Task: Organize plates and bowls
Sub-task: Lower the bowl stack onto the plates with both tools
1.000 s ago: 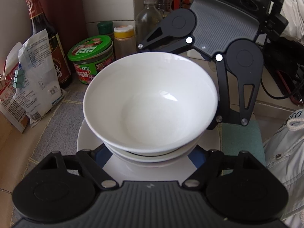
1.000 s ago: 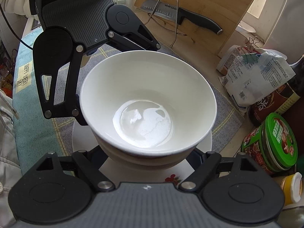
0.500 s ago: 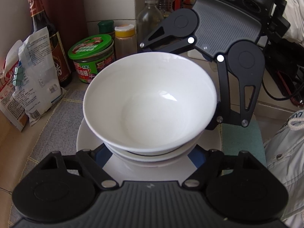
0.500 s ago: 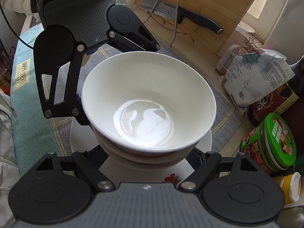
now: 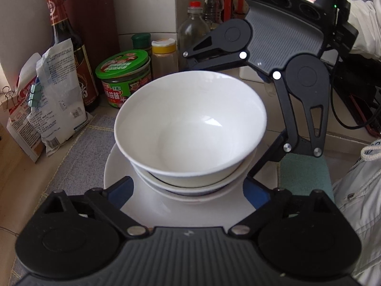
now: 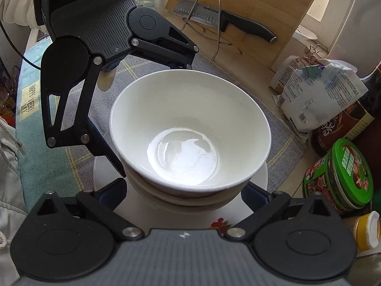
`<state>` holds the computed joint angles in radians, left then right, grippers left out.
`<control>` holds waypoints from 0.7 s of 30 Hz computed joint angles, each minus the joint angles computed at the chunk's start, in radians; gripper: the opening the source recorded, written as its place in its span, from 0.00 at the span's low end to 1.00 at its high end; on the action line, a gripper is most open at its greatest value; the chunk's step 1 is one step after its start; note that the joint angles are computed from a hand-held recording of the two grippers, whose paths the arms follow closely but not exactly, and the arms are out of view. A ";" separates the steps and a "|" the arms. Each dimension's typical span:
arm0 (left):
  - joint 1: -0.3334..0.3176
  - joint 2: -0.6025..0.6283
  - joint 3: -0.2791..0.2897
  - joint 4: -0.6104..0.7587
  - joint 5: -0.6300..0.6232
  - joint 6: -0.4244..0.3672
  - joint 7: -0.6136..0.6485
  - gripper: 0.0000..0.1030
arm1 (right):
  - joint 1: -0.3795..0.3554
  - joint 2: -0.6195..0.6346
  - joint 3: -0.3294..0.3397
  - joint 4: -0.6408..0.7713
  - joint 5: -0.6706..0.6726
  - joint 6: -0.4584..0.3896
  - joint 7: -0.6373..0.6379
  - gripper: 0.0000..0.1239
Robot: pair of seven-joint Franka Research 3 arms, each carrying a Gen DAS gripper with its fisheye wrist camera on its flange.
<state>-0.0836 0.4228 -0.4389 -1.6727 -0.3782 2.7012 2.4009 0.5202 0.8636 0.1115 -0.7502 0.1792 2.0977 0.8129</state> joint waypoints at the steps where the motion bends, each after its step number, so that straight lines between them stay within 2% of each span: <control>1: -0.002 -0.005 0.003 -0.009 0.003 0.003 -0.006 0.95 | 0.005 -0.013 -0.007 -0.027 -0.008 0.019 0.003 0.83; 6: -0.009 -0.045 0.009 -0.086 -0.004 0.094 -0.056 0.95 | 0.001 -0.070 -0.001 -0.126 -0.003 0.076 0.008 0.83; 13: -0.054 -0.099 0.046 -0.196 0.094 0.287 -0.263 0.97 | 0.018 -0.140 -0.023 -0.250 -0.048 0.176 0.055 0.83; 16: -0.134 -0.127 0.135 -0.248 0.215 0.363 -0.417 0.98 | 0.015 -0.169 -0.021 -0.301 -0.061 0.207 0.065 0.83; 18: -0.213 -0.145 0.225 -0.280 0.297 0.412 -0.543 0.98 | 0.013 -0.183 -0.020 -0.322 -0.064 0.216 0.081 0.83; 21: -0.267 -0.169 0.287 -0.328 0.345 0.479 -0.666 0.98 | 0.021 -0.200 -0.032 -0.348 -0.078 0.235 0.142 0.83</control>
<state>-0.3511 0.2537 -0.1520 -2.0005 -0.0336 3.1799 1.7352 0.5409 0.6640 0.0793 -1.0982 0.1013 2.3329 0.9547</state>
